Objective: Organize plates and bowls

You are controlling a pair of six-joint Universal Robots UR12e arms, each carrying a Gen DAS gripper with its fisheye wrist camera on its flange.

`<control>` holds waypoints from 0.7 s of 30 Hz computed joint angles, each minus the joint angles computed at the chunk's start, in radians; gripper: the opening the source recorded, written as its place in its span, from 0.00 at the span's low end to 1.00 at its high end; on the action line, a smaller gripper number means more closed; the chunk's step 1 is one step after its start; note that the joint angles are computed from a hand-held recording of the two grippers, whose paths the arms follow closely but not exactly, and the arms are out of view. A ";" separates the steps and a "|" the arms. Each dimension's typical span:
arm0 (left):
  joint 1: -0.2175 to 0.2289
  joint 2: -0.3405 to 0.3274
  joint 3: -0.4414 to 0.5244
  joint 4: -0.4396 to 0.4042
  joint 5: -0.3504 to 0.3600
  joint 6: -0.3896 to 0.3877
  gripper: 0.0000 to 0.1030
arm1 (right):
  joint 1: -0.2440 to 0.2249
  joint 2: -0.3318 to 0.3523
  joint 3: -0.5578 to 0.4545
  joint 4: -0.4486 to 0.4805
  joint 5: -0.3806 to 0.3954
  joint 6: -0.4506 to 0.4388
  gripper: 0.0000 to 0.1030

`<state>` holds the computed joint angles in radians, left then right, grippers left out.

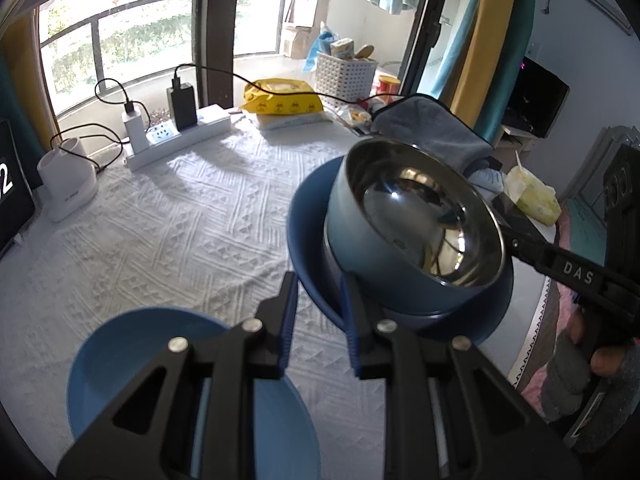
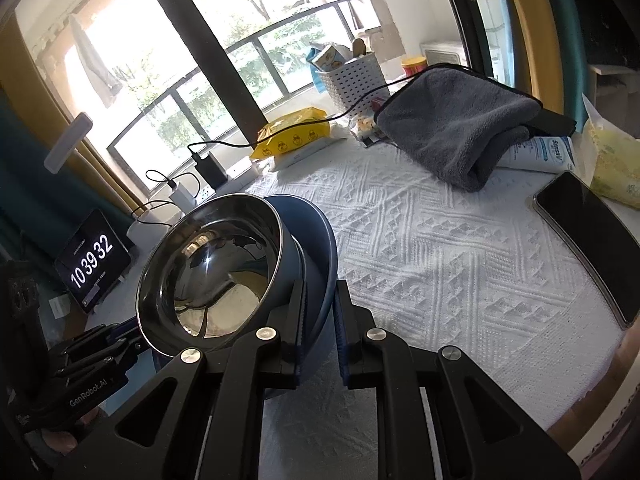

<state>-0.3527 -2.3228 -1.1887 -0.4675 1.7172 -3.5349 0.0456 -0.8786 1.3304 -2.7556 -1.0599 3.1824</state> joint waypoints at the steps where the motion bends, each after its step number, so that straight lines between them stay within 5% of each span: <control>1: 0.000 0.002 -0.003 0.004 0.001 0.000 0.21 | 0.000 -0.002 0.001 -0.001 0.000 -0.002 0.16; 21: 0.006 0.052 -0.069 0.060 0.009 -0.008 0.21 | 0.014 -0.036 0.022 -0.033 0.003 -0.022 0.16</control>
<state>-0.3470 -2.2711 -1.2577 -0.4075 1.7260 -3.5426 0.0601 -0.9142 1.3527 -2.7887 -1.0568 3.1607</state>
